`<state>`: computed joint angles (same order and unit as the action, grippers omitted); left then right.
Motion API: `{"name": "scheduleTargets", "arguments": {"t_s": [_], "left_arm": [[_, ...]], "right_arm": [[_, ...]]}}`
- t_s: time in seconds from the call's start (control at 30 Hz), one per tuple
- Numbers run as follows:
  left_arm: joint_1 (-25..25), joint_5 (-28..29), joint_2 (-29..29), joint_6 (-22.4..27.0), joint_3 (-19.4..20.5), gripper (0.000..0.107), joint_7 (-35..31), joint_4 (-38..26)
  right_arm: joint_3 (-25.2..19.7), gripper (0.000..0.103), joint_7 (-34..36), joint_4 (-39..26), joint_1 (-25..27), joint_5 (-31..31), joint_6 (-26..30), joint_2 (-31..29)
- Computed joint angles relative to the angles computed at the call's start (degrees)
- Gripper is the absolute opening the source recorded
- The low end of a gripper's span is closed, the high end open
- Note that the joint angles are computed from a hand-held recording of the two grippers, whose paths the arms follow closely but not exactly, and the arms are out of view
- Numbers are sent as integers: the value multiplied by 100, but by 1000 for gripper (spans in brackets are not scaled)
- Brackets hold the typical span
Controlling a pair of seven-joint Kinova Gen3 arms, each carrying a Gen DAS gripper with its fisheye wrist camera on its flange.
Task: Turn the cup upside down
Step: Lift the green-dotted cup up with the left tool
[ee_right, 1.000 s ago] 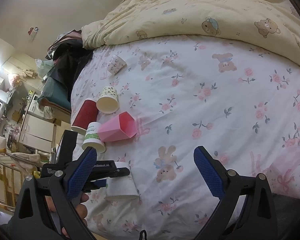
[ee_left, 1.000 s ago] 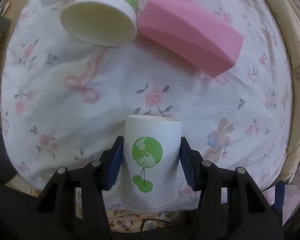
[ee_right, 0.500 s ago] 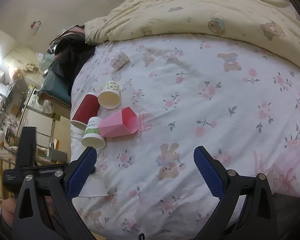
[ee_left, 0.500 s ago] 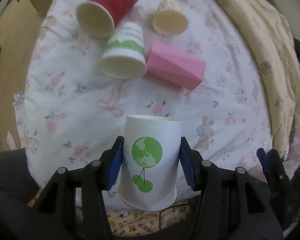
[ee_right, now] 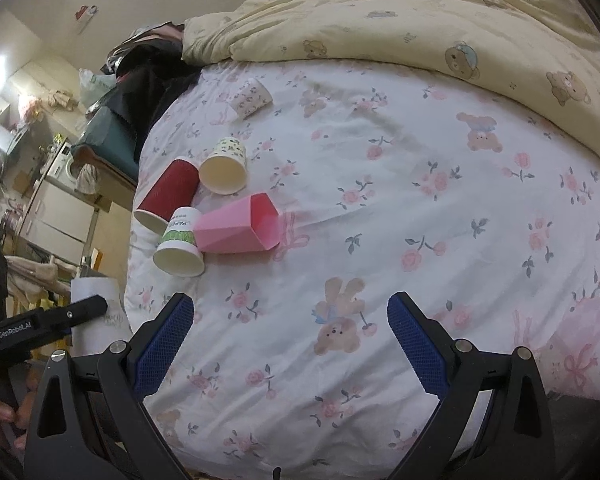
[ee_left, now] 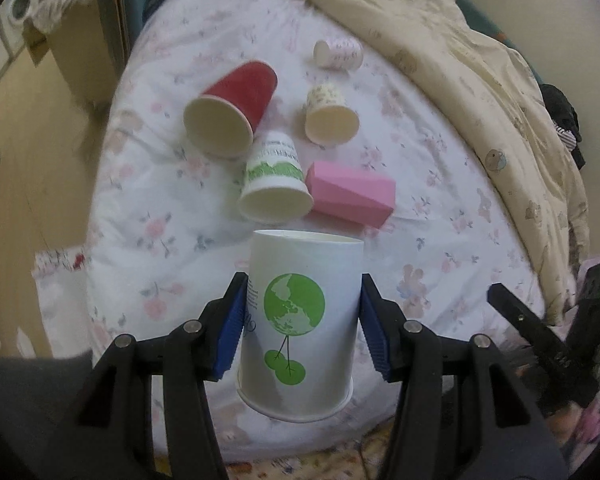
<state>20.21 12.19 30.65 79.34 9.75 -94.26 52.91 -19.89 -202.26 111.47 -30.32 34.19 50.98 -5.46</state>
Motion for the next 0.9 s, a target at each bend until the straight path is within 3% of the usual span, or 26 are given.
{"name": "scheduleTargets", "arguments": {"t_s": [0.1, 0.23, 0.3, 0.4, 0.7, 0.9], "left_arm": [[-114, 109, -85, -326, 28, 50, -153, 303], [-357, 566, 54, -184, 225, 50, -216, 216], [-266, 511, -110, -429, 168, 50, -374, 392], [-250, 511, -188, -553, 165, 50, -477, 485], [-299, 734, -81, -310, 221, 50, -541, 404], [-200, 682, -160, -394, 224, 50, -652, 563]], "right_arm": [[4, 100, 86, -64, -25, 42, 7, 79], [21, 100, 221, -214, -156, 197, 88, 239], [85, 100, 329, -234, -209, 237, -69, 293], [218, 100, 665, -251, -227, 70, -396, 374], [538, 100, 2343, -203, -105, -1126, -1709, 580], [624, 100, 2699, -26, -60, -1428, -2593, 593]]}}
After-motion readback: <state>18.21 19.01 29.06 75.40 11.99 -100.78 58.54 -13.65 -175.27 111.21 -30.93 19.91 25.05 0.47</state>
